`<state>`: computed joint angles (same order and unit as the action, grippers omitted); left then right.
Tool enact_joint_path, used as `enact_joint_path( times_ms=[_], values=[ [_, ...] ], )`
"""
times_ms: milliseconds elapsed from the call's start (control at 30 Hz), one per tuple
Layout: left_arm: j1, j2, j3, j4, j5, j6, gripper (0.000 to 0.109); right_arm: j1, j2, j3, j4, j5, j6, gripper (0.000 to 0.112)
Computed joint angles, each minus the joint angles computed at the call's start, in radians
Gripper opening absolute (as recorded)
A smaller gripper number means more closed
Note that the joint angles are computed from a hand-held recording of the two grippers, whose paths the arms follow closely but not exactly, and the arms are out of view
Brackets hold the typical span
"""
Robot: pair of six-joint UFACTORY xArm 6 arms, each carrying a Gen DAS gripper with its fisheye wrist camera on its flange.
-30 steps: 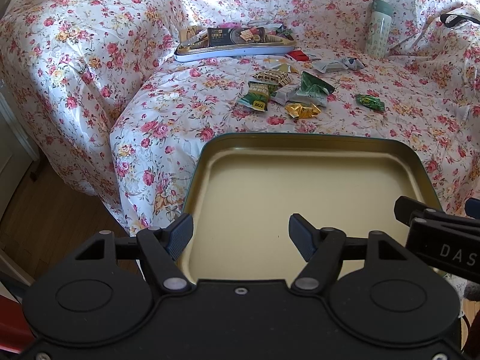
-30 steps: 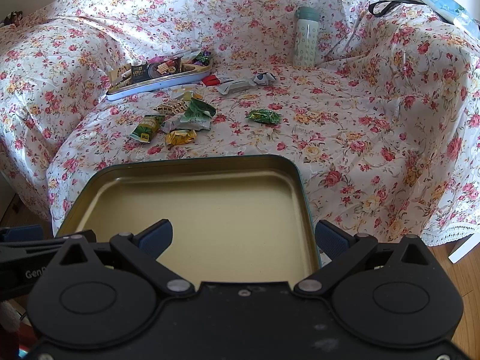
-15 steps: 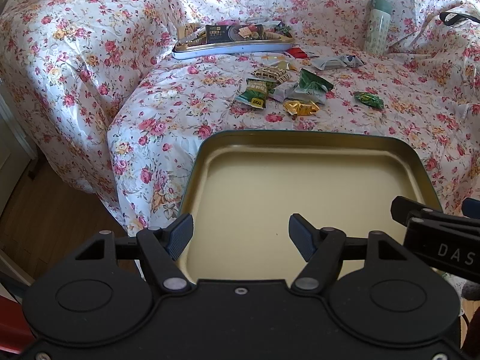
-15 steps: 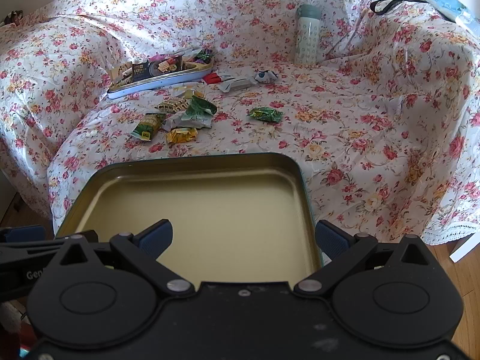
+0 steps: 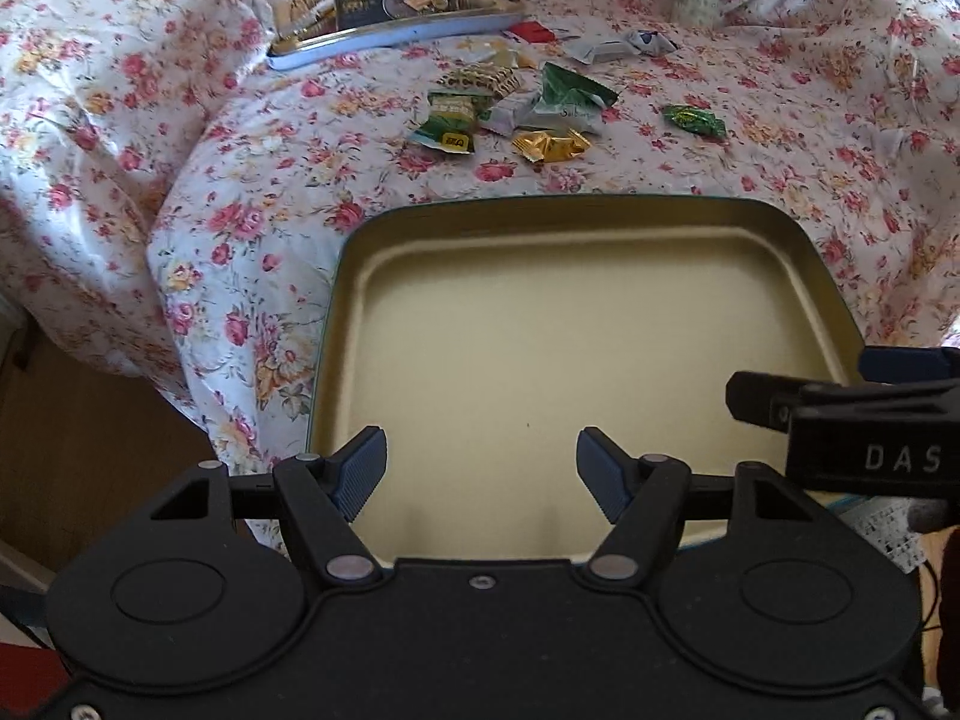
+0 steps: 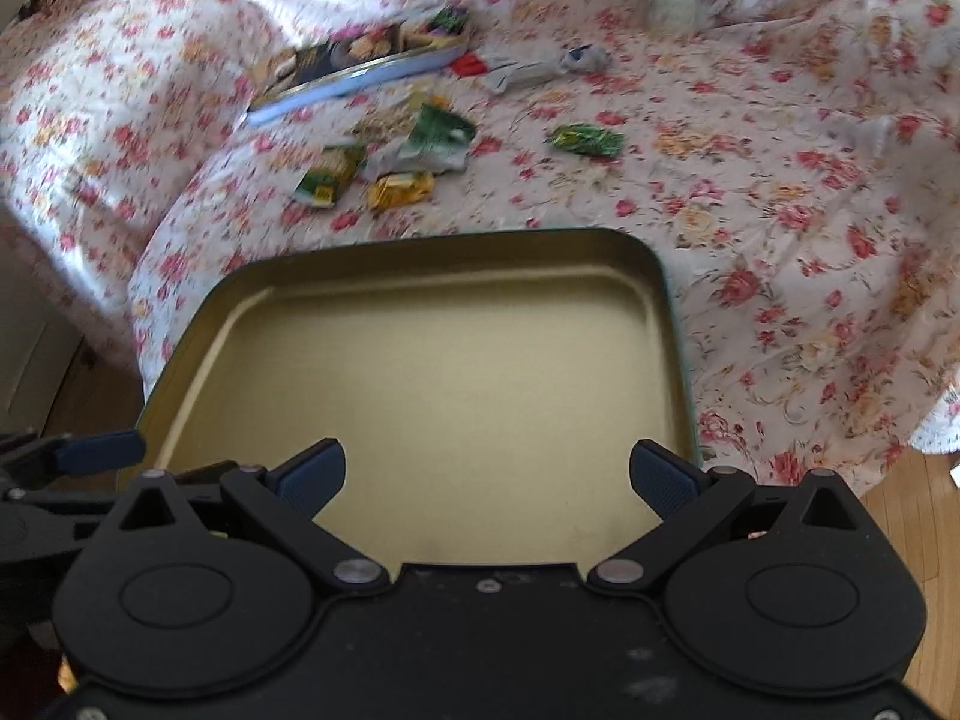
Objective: Organize snacks
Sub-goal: 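Reach the right tool to the white-blue candy while the left tool approaches the orange-white wafer pack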
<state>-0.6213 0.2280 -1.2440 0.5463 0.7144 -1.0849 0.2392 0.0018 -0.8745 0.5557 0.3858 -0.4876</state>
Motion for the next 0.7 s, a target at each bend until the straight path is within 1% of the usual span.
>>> enact_joint_path(
  times_ms=[100, 167, 367, 500, 700],
  values=[
    [0.019, 0.002, -0.017, -0.054, -0.006, 0.059, 0.072, -0.016, 0.024, -0.05, 0.009, 0.07, -0.025, 0.103],
    [0.029, 0.004, -0.033, -0.066, -0.003, 0.09, 0.072, -0.029, 0.048, -0.095, 0.008, 0.121, -0.027, 0.103],
    [0.072, 0.023, -0.102, -0.063, 0.014, 0.143, 0.072, -0.052, 0.098, -0.196, 0.005, 0.201, -0.041, 0.103],
    [0.108, 0.055, -0.165, -0.042, 0.025, 0.136, 0.072, -0.057, 0.131, -0.255, -0.003, 0.206, -0.043, 0.103],
    [0.152, 0.127, -0.276, 0.016, 0.033, 0.115, 0.072, -0.061, 0.202, -0.352, 0.017, 0.187, -0.058, 0.103]
  ],
)
